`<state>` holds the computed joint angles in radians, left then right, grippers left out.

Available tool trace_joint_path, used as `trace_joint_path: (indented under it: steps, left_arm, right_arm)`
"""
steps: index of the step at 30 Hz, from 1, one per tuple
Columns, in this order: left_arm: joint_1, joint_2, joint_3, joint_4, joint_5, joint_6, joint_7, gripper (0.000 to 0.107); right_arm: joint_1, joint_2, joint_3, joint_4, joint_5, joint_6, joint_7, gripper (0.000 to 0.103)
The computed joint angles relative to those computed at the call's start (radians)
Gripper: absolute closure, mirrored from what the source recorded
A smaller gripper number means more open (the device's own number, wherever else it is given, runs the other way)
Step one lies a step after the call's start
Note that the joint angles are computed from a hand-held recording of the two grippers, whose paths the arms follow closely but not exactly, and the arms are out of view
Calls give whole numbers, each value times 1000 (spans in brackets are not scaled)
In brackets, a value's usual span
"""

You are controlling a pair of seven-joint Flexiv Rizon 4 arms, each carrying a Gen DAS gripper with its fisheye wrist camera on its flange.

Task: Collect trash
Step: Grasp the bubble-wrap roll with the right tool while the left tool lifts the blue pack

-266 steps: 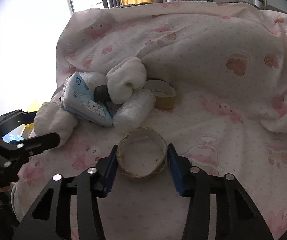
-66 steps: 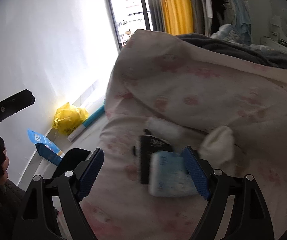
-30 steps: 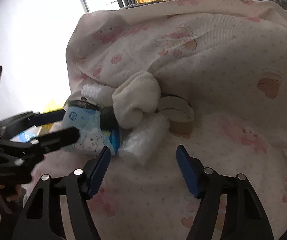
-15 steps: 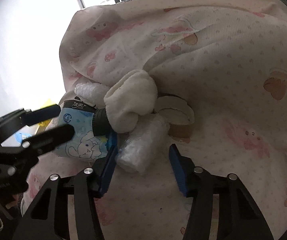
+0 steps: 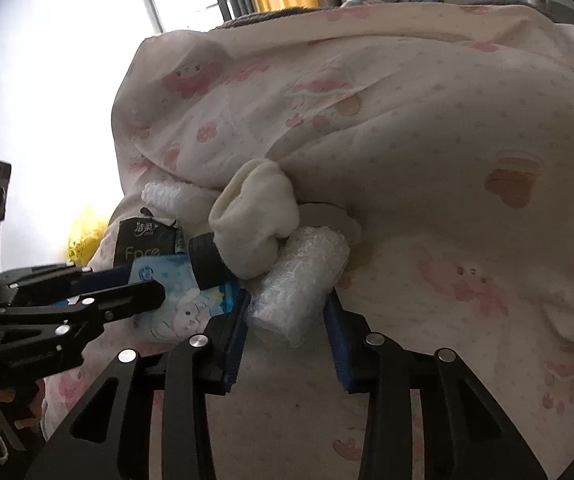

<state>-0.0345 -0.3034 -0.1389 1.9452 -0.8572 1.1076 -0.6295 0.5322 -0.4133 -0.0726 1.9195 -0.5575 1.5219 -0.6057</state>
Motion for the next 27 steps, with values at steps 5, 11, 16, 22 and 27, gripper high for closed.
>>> trace_joint_path:
  steps: [5,11,16,22,27]
  left_arm:
    - [-1,28,11,25,12,-1,29,91]
    - [-5,84,41,67,47,-11,53,93]
    - [10,118,82,76,107,-119,21,93]
    - [25,152,112,93,130,-141,3,93]
    - [35,182,127,123,116,-132,44,93]
  right_arm:
    - [61,41,-80,43,-52,27,83,65]
    - [145,91,-196,108,-185,71,244,65]
    - [200,135,-265,147,-342,68,393,65]
    - [174,178,-219,144,-444,26,496,65]
    - [141,187,-169,124,-505,15,575,65]
